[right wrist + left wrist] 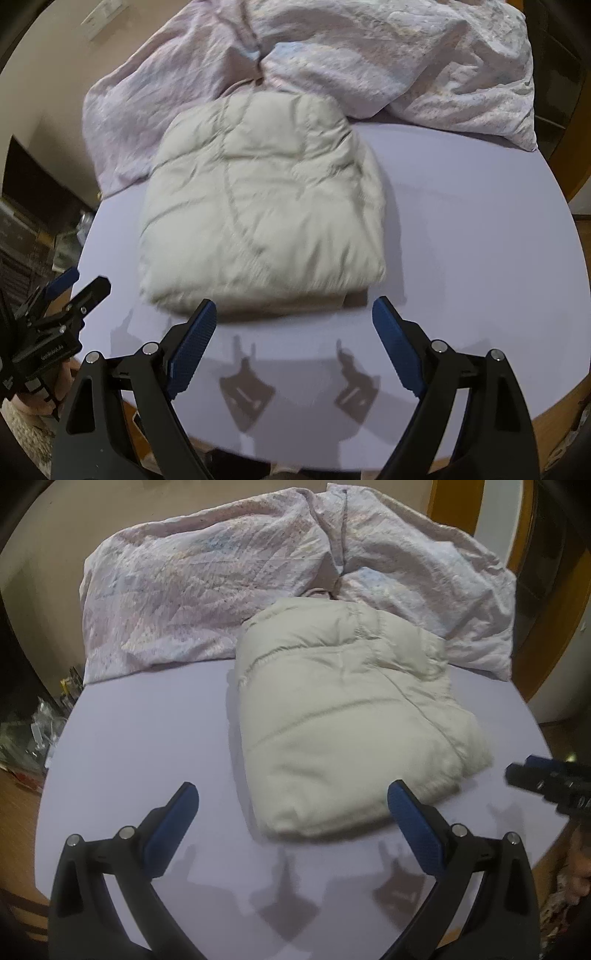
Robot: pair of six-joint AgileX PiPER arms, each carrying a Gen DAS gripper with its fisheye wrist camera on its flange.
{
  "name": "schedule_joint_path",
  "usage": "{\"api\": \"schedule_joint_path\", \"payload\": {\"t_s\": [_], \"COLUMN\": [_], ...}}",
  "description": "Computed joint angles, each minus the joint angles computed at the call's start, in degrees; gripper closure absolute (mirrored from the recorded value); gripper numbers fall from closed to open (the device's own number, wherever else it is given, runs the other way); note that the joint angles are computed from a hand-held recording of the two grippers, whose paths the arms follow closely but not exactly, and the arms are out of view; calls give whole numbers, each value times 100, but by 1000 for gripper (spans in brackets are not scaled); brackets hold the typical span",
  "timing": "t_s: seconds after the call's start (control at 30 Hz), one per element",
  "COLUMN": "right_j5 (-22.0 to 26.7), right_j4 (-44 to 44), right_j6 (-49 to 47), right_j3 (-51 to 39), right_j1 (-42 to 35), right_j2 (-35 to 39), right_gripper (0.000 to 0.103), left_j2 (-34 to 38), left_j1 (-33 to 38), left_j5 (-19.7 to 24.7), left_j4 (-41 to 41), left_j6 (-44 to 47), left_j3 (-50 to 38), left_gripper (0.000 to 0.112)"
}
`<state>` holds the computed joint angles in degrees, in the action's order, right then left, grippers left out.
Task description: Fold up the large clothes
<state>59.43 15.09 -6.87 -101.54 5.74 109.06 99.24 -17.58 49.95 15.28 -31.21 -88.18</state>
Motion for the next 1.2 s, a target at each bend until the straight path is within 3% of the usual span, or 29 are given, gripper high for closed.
{"api": "schedule_joint_path", "payload": {"t_s": [0.37, 1.2], "right_j5": [-54, -409], "right_j4": [-61, 368], "right_j6": [-282, -554], "right_j3": [1429, 2149], "right_j1": [117, -182], "right_j2": [-1145, -1698], "right_gripper": [15, 15], "left_j2": [-892, -1268], "left_j1": [-613, -1129], "left_j5": [359, 264], "left_j4": [-83, -151], "left_j6": [-374, -1216], "left_j3": [692, 1207], "left_gripper": [11, 11]}}
